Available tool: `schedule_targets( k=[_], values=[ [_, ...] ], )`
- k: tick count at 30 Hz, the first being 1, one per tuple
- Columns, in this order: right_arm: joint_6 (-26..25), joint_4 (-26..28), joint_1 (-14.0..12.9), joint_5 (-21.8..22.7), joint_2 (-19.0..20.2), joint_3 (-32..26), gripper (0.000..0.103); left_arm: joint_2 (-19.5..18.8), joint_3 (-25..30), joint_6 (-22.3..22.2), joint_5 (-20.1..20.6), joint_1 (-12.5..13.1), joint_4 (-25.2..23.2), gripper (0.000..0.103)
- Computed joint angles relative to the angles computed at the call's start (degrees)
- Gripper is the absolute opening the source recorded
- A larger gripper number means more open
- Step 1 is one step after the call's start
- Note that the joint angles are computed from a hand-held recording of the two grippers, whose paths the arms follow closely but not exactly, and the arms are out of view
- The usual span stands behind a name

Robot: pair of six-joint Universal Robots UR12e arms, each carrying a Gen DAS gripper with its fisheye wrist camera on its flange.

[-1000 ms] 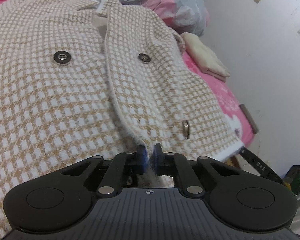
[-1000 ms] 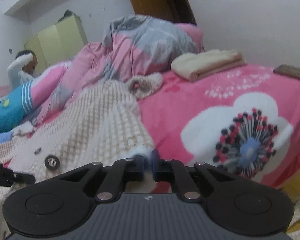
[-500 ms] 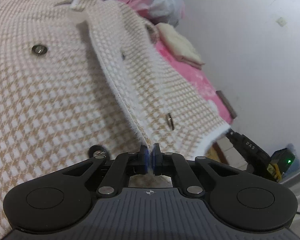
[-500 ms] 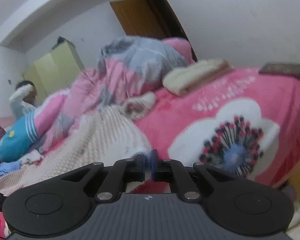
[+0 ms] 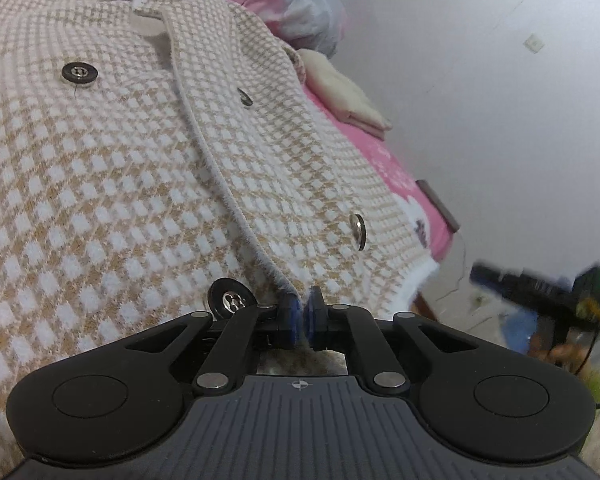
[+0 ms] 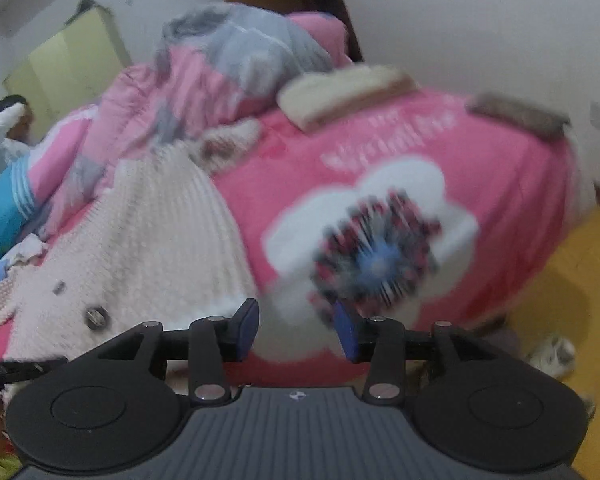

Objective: Fold clothes

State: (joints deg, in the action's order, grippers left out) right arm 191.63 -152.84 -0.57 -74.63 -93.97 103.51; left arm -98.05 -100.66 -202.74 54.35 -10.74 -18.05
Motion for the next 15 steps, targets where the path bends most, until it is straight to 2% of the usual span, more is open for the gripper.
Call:
schedule_targets(
  k=[3,6,10,13,15],
  values=[
    [-7.15,-1.02,2.94,1.68,4.83,-6.85,0.045,-0.39,-0.85,-0.39,-1.97,0.59,3.03,0.006],
    [-17.19,-0.57,7.07,3.6,12.13,-16.44,0.044,-0.26,-1.97,-0.38,-2.83,1.02,6.12,0.006],
    [-35.49,1.05,12.11,5.69,24.66,-32.71,0.045,-0.55,-2.76,-0.86,-2.78,0.98,9.67,0.006],
    [-46.44,7.98,15.29,4.68,34.47,-46.58,0.046,-0.89,-3.12,-1.27,-2.6,0.8,11.89,0.005],
    [-54.09,14.85,17.11,1.93,41.26,-56.71,0.046,-1.23,-3.25,-1.65,-2.8,0.72,13.16,0.005]
  ],
)
